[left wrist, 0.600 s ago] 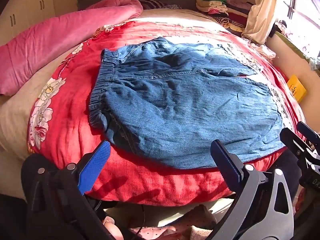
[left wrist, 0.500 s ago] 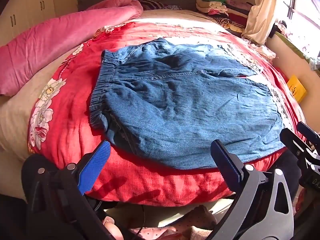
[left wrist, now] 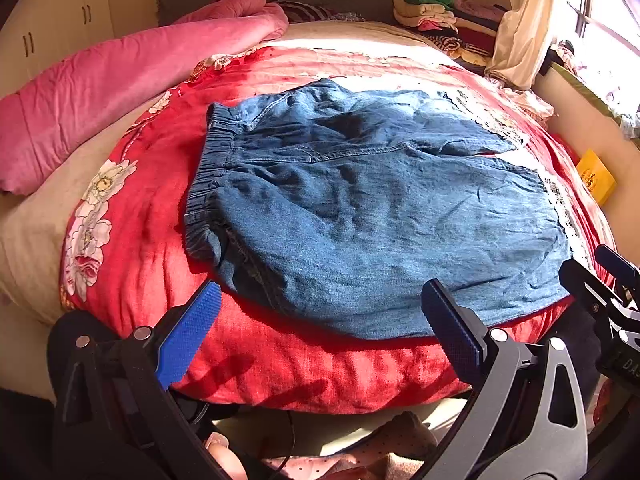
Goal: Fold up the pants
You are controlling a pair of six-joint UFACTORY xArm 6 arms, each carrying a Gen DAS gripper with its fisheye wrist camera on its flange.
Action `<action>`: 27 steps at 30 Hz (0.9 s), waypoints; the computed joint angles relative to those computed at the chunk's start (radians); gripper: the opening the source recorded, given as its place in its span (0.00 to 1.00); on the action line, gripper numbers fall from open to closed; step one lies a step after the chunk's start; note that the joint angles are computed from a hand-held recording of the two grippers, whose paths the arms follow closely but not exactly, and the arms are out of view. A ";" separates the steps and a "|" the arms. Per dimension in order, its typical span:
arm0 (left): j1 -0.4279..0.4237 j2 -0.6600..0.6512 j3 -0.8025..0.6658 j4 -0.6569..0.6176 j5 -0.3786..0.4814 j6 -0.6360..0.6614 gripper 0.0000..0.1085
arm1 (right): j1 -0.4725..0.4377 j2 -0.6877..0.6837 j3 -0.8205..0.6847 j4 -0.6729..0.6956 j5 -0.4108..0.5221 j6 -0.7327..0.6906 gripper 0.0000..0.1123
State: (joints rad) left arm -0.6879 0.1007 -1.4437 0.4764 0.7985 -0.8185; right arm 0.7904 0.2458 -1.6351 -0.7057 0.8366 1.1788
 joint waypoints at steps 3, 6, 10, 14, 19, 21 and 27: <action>-0.002 -0.002 0.002 0.005 0.001 -0.004 0.86 | 0.001 0.002 -0.003 -0.001 0.005 0.001 0.88; -0.004 -0.002 0.003 0.013 0.003 -0.011 0.86 | 0.003 0.008 -0.011 0.003 0.011 -0.010 0.88; -0.003 -0.005 0.007 0.013 -0.002 -0.011 0.86 | 0.008 0.013 -0.020 -0.002 0.020 -0.015 0.88; -0.002 -0.011 0.014 0.021 -0.004 -0.016 0.86 | 0.010 0.011 -0.019 -0.008 0.022 -0.011 0.88; -0.001 -0.013 0.013 0.025 0.005 -0.017 0.86 | 0.009 0.015 -0.022 0.000 0.022 -0.015 0.88; -0.002 -0.012 0.011 0.029 0.010 -0.020 0.86 | 0.009 0.018 -0.026 0.001 0.026 -0.018 0.88; -0.002 -0.013 0.010 0.033 0.013 -0.022 0.86 | 0.012 0.027 -0.039 0.003 0.028 -0.026 0.88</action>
